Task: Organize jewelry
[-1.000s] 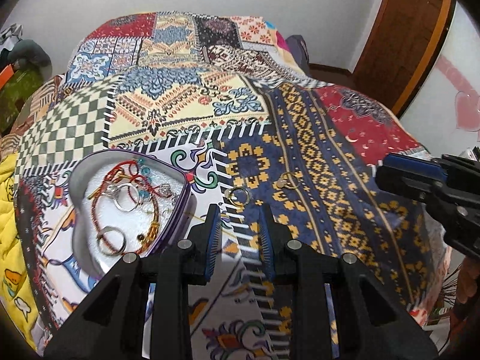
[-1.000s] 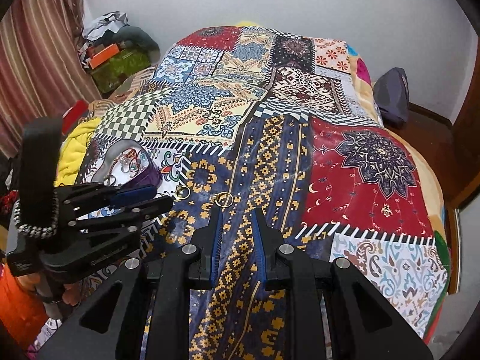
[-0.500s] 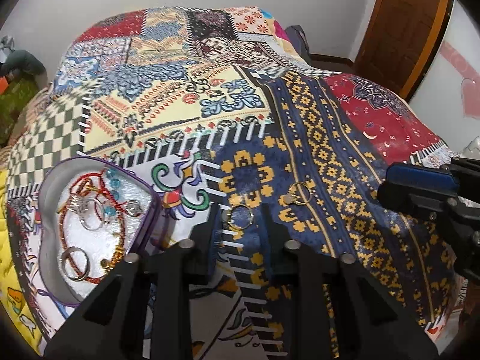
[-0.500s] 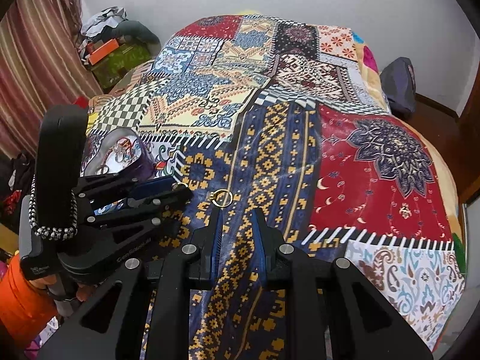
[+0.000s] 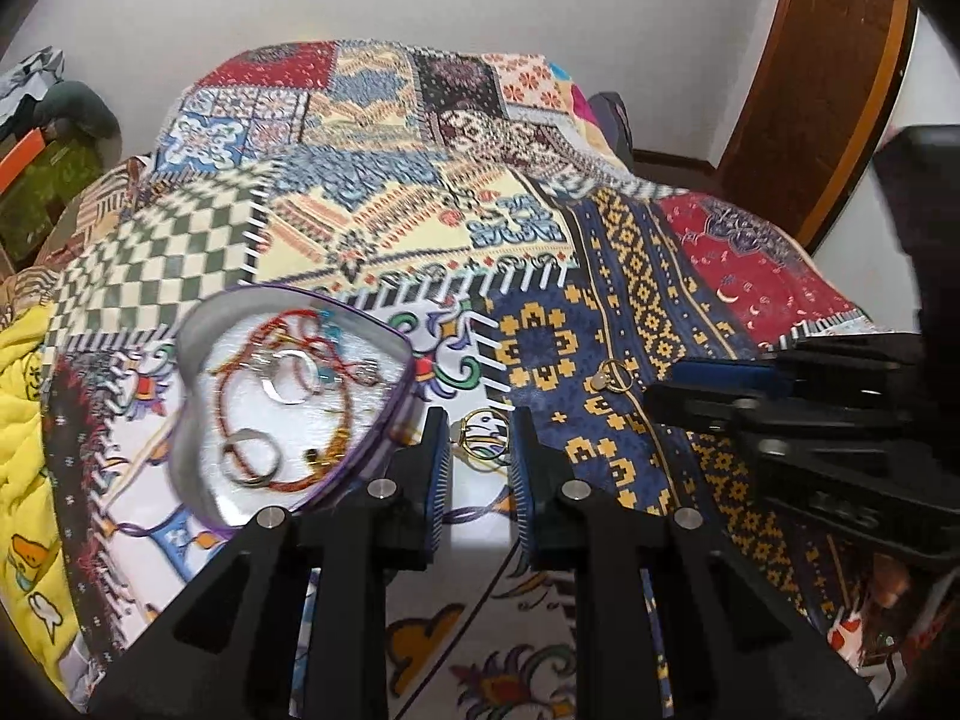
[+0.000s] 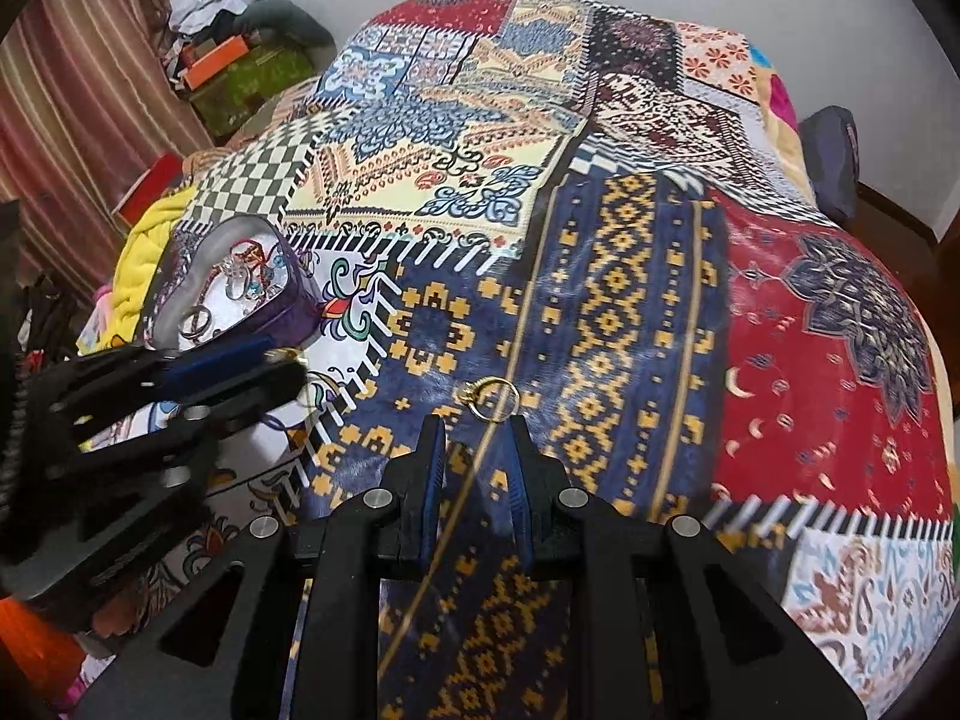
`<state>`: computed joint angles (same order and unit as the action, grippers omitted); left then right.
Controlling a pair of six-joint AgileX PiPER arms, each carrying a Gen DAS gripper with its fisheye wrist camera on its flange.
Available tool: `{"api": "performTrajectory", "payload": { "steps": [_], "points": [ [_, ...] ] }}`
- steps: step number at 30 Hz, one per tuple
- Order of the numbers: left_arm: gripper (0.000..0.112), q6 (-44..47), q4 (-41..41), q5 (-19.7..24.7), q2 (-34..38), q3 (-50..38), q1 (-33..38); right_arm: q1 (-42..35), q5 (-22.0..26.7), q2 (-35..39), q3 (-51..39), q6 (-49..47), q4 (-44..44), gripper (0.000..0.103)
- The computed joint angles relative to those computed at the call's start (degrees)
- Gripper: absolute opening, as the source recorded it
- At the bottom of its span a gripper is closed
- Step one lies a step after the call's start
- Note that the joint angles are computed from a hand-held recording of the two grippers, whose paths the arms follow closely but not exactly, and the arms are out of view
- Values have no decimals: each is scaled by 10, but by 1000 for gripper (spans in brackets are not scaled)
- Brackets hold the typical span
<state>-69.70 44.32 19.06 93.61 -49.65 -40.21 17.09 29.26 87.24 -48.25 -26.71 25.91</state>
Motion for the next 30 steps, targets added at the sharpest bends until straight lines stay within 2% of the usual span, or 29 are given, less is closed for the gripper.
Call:
{"api": "performTrajectory", "payload": {
  "steps": [5, 14, 16, 17, 30],
  "points": [
    [19, -16, 17, -14, -42, 25, 7, 24, -12, 36, -17, 64, -58, 18],
    [19, -78, 76, -18, -79, 49, -5, 17, -22, 46, -22, 52, -36, 18],
    [19, -80, 76, -18, -82, 52, -3, 26, -32, 42, -18, 85, -68, 14],
    [19, -80, 73, -19, -86, 55, -2, 28, -32, 44, -21, 92, -75, 9],
    [19, -83, 72, 17, -167, 91, 17, 55, -44, -30, 9, 94, -40, 8]
  ]
}}
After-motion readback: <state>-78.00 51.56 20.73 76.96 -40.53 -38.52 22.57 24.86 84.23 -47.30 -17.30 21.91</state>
